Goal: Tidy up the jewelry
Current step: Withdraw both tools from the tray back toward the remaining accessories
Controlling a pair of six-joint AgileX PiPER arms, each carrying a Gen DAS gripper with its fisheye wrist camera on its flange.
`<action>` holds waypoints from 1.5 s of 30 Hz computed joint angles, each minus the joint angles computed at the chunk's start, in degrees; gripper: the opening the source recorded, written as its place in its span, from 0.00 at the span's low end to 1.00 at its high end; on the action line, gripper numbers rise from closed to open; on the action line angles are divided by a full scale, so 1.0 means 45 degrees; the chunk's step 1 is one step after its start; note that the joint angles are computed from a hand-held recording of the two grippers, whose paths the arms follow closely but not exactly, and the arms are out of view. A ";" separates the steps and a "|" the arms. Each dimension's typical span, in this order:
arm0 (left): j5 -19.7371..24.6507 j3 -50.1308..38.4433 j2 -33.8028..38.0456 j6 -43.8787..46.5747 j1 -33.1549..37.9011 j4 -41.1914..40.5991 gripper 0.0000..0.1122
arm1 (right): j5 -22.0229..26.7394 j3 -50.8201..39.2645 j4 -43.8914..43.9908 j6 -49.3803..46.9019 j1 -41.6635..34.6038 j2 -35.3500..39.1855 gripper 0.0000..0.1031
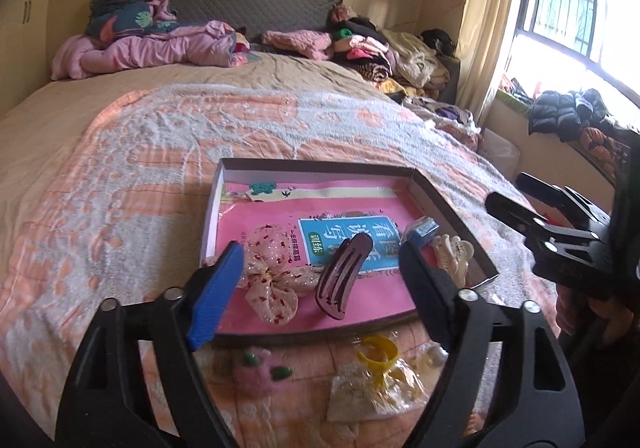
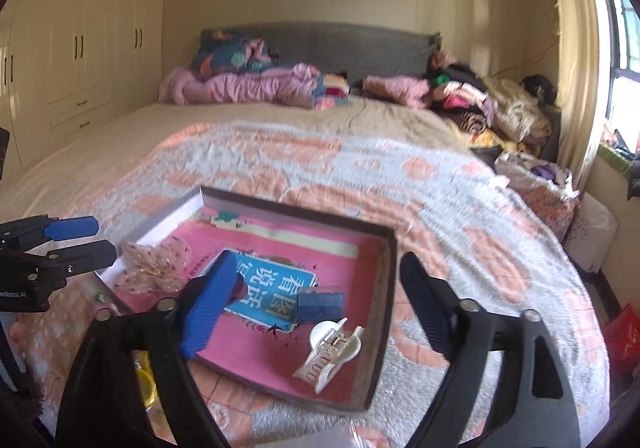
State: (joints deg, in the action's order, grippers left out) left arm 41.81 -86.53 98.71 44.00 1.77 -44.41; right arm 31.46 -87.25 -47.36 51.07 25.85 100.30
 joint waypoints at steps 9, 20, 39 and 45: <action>-0.0328 0.1316 -0.1685 0.0695 0.0307 -0.0737 0.82 | 0.0389 0.1706 -0.2259 0.2597 0.0847 -0.1828 0.91; -0.0433 0.2327 -0.3081 0.1292 0.0874 -0.1293 0.82 | 0.1375 0.2689 -0.3800 0.4026 0.1894 -0.3273 0.92; 0.0281 0.4211 -0.4560 0.2817 0.2873 -0.2388 0.82 | 0.2291 0.3484 -0.3902 0.4017 0.3919 -0.4037 0.92; 0.0615 0.5012 -0.4904 0.3535 0.3546 -0.2671 0.82 | 0.2307 0.3729 -0.3580 0.3963 0.4530 -0.3655 0.92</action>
State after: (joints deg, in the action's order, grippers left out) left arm 44.58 -63.97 76.64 59.90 17.72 -56.44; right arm 41.84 -70.47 -63.47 68.91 46.23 83.85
